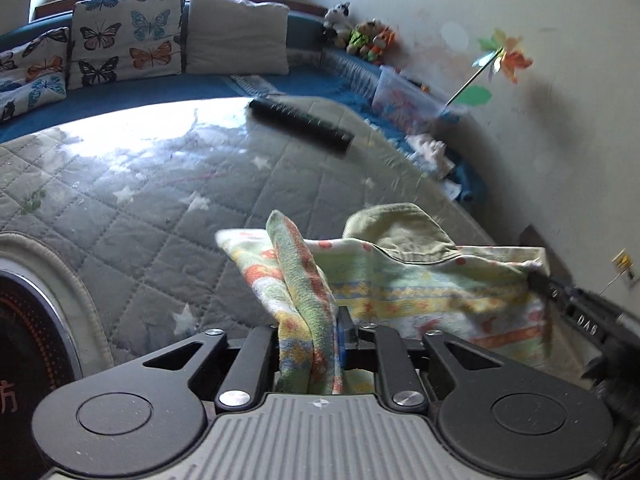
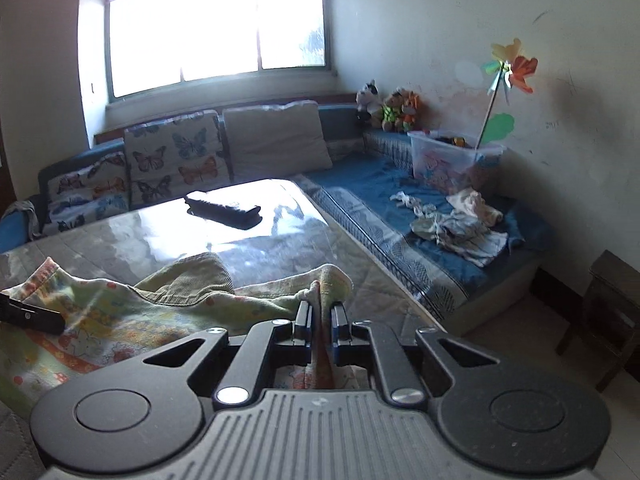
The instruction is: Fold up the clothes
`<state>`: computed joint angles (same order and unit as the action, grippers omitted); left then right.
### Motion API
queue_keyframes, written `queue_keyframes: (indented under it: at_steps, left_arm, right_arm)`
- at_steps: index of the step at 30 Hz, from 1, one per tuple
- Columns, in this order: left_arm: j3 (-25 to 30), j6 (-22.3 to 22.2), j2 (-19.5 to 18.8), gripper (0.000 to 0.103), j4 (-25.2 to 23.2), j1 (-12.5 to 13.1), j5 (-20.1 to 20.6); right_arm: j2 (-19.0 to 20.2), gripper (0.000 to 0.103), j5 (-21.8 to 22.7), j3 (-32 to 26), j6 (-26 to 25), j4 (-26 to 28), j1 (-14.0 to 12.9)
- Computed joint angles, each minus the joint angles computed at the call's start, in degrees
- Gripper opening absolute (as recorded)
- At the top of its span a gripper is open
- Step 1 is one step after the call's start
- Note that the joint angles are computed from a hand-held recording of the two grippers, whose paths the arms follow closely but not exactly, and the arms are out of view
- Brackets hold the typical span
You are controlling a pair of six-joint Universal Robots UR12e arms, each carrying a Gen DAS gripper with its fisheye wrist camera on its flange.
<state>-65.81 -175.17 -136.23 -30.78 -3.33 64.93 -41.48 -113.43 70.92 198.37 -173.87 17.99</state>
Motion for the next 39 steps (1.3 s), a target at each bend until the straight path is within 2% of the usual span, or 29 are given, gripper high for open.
queue_keyframes:
  at_steps: [2,3,4,5,7,10,14,19,21,28,32,39]
  left_arm:
    - [-0.6,0.6,0.2,0.024,0.3,0.0,1.0]
    - [-1.0,0.7,0.3,0.031,0.8,0.0,1.7]
    - [-1.4,0.5,0.5,0.043,1.5,0.0,2.7]
    - [-1.9,0.4,0.7,0.046,2.3,0.0,3.6]
    - [-2.7,0.3,1.0,0.046,3.8,0.0,5.1]
    - [-3.8,0.1,1.5,0.046,5.2,0.3,5.7]
    - [-5.2,0.6,2.4,0.046,5.8,0.5,4.8]
    - [-7.6,3.6,3.6,0.049,6.7,0.3,5.3]
    - [-8.5,4.7,4.0,0.051,7.1,0.2,5.4]
    - [-11.6,6.5,5.0,0.054,10.5,0.1,5.4]
    - [-12.7,8.6,5.1,0.054,11.1,-0.3,6.9]
    - [-14.0,8.2,5.6,0.054,13.1,0.0,6.3]
  right_arm:
    - [0.2,0.01,-1.2,-0.3,0.5,1.8,0.2]
    - [0.2,0.011,-1.6,-0.3,1.0,2.2,0.2]
    - [0.2,0.011,-2.0,-0.3,1.4,2.6,0.2]
    - [0.2,0.011,-2.1,-0.2,1.9,2.7,0.2]
    - [0.0,0.011,-1.5,0.1,2.3,2.1,0.3]
    - [0.0,0.013,1.8,0.3,1.0,0.3,0.5]
    - [0.3,0.029,5.9,-0.1,-0.7,-1.0,1.0]
    - [1.0,0.04,9.7,-1.2,-3.8,-0.6,2.0]
    - [0.9,0.042,10.6,-1.1,-5.1,-0.3,2.5]
    - [0.0,0.044,9.0,1.3,-9.0,-1.6,4.5]
    - [-0.1,0.044,6.9,2.5,-10.0,-2.9,5.4]
    - [-2.0,0.044,4.8,6.2,-6.4,-6.8,5.4]
